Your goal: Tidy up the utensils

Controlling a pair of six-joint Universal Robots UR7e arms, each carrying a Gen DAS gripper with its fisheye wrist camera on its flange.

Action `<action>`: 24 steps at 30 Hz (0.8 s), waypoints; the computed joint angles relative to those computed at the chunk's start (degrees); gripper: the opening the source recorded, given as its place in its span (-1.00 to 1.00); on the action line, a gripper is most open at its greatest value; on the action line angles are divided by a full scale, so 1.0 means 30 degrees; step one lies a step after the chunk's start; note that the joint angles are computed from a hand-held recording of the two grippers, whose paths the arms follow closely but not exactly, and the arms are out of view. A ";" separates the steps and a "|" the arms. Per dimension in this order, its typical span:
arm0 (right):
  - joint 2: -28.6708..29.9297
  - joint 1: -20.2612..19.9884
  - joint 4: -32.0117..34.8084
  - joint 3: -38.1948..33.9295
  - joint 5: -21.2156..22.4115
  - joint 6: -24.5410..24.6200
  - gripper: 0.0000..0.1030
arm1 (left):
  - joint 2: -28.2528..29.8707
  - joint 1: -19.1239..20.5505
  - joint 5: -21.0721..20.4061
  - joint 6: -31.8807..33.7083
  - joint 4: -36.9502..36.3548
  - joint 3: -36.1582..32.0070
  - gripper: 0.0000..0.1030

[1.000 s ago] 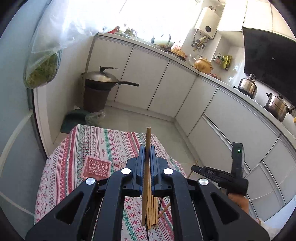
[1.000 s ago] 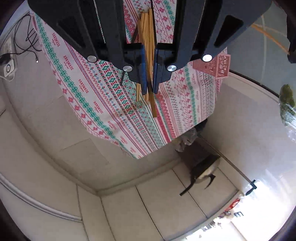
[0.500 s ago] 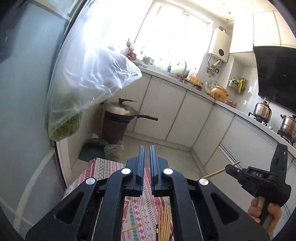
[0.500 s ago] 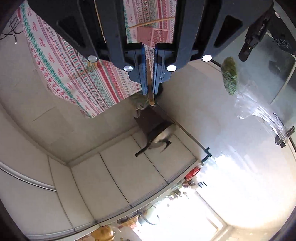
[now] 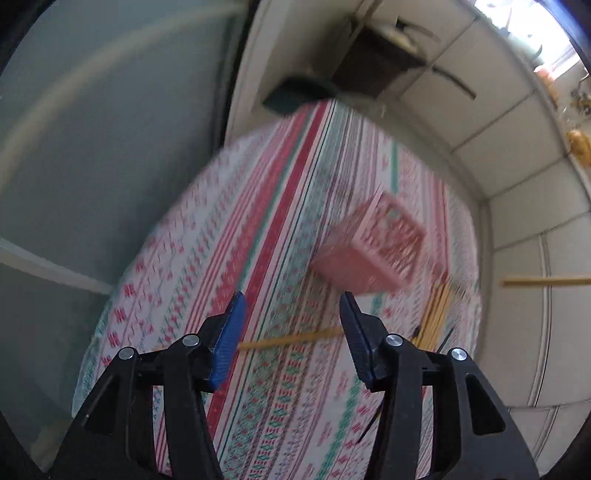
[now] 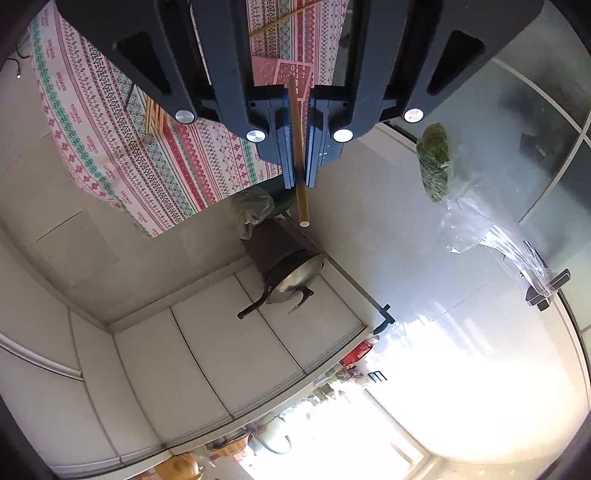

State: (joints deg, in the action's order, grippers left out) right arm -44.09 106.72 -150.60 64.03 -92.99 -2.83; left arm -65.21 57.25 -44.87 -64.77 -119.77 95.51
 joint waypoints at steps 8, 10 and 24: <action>-0.0489 -0.0479 0.0468 0.0270 0.0112 0.0325 -0.88 | 0.3900 -0.0266 0.0979 0.8420 0.1891 -0.2207 -0.02; -0.0582 -0.0648 0.0563 0.0287 0.0002 0.0425 -0.88 | 0.4276 -0.0247 0.1411 0.9019 0.2071 -0.2353 -0.01; -0.0661 -0.1270 0.1285 -0.0095 -0.0483 0.0956 -0.88 | 0.6422 0.0780 0.1434 1.2047 0.1424 -0.3636 -0.15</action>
State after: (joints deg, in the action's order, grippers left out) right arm -46.08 102.91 -146.74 63.74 -94.44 0.04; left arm -45.94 59.59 -40.57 -28.63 -115.50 84.60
